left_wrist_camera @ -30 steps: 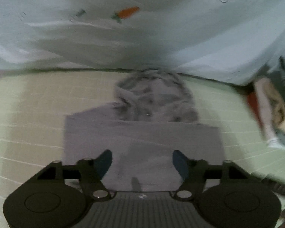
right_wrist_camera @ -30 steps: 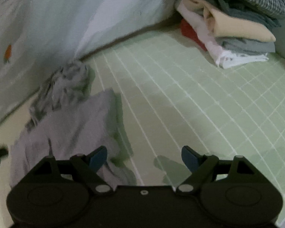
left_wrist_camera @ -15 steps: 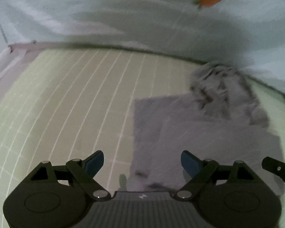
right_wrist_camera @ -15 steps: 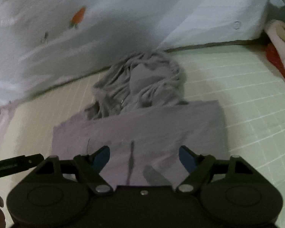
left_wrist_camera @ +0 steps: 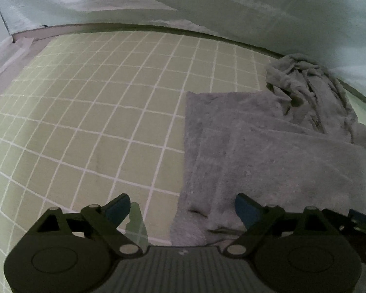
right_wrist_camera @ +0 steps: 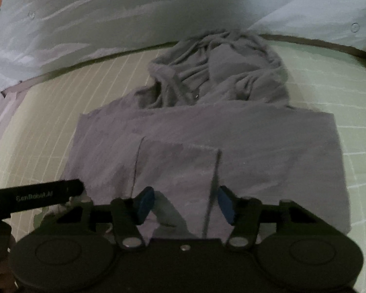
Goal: Fold clothes
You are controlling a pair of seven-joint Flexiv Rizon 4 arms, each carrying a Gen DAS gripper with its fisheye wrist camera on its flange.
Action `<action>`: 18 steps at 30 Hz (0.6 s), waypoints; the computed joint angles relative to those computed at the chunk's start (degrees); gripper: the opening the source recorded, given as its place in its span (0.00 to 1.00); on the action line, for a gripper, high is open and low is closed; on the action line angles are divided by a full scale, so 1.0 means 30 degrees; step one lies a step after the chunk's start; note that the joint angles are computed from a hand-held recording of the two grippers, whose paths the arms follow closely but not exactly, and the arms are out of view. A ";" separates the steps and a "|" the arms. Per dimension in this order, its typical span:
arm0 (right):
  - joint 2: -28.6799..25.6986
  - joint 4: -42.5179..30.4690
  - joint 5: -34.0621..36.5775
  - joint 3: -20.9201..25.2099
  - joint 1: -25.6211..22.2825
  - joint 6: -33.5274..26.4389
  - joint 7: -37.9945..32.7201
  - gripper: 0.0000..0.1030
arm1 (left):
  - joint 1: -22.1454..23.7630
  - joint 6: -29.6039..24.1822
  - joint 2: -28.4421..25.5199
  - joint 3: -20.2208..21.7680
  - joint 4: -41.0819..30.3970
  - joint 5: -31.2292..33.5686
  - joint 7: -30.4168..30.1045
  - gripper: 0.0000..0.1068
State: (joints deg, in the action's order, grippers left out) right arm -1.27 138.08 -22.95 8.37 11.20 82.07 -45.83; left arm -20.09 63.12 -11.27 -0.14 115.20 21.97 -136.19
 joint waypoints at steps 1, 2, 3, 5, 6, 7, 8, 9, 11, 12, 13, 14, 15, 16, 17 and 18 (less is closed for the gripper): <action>-0.0077 -0.0107 0.0424 0.0094 0.0052 -0.0070 -0.0439 0.47 | -0.0003 -0.0053 0.0030 0.0001 0.0015 -0.0077 -0.0094 0.87; -0.0082 -0.0187 0.1068 0.0217 0.0095 -0.0080 -0.1076 0.36 | -0.0021 -0.0207 0.0083 -0.0002 -0.0022 -0.0133 -0.0206 0.87; -0.0061 -0.0280 0.1878 0.0346 0.0130 -0.0051 -0.1859 0.16 | -0.0054 -0.0349 0.0146 0.0001 -0.0082 -0.0090 -0.0338 0.87; 0.0160 -0.0468 0.3754 0.0575 0.0187 -0.0110 -0.3427 0.06 | -0.0172 -0.0591 0.0307 0.0024 -0.0277 0.0356 -0.0682 0.87; 0.0374 -0.0343 0.3868 0.0523 0.0158 0.0076 -0.3437 0.06 | -0.0217 -0.0699 0.0394 0.0016 -0.0373 0.0588 -0.0856 0.87; 0.0696 -0.0080 0.3170 0.0386 0.0012 0.0317 -0.2816 0.06 | -0.0250 -0.0778 0.0483 -0.0014 -0.0465 0.0803 -0.0991 0.87; 0.1063 0.0184 0.2277 0.0277 -0.0242 0.0568 -0.2183 0.06 | -0.0257 -0.0842 0.0564 -0.0070 -0.0546 0.0955 -0.1033 0.87; 0.1402 0.0481 0.1200 0.0204 -0.0645 0.0960 -0.1445 0.06 | -0.0273 -0.0899 0.0631 -0.0128 -0.0632 0.1129 -0.1085 0.87; 0.2075 0.0969 -0.1361 0.0182 -0.1942 0.1517 0.0368 0.06 | -0.0337 -0.0992 0.0703 -0.0249 -0.0827 0.1540 -0.1200 0.87; 0.2272 0.1120 -0.2524 0.0227 -0.2688 0.1610 0.1281 0.06 | -0.0354 -0.1075 0.0665 -0.0345 -0.0939 0.1620 -0.1130 0.87; 0.2390 0.1245 -0.3844 0.0295 -0.3535 0.1666 0.2383 0.06 | -0.0347 -0.1159 0.0561 -0.0473 -0.1043 0.1534 -0.0885 0.87; 0.2508 0.1340 -0.5130 0.0333 -0.4346 0.1696 0.3440 0.06 | -0.0362 -0.1240 0.0456 -0.0576 -0.1147 0.1443 -0.0636 0.87; 0.2544 0.1388 -0.6108 0.0258 -0.4898 0.1514 0.4306 0.06 | -0.0394 -0.1322 0.0348 -0.0659 -0.1255 0.1348 -0.0383 0.87; 0.2441 0.1356 -0.5843 0.0151 -0.4917 0.1015 0.4277 0.07 | -0.0437 -0.1361 0.0217 -0.0738 -0.1346 0.1224 -0.0124 0.87; 0.2296 0.1264 -0.4655 -0.0079 -0.4479 0.0369 0.3619 0.08 | -0.0474 -0.1373 0.0049 -0.0824 -0.1402 0.1012 0.0193 0.87; 0.2128 0.1135 -0.3610 -0.0281 -0.4141 -0.0258 0.3046 0.14 | -0.0503 -0.1477 -0.0119 -0.0902 -0.1462 0.0730 0.0597 0.87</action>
State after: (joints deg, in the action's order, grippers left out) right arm 5.11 141.48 -33.78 7.52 -1.22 81.30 -36.69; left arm -21.60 58.69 -11.62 -2.84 110.81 24.17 -134.40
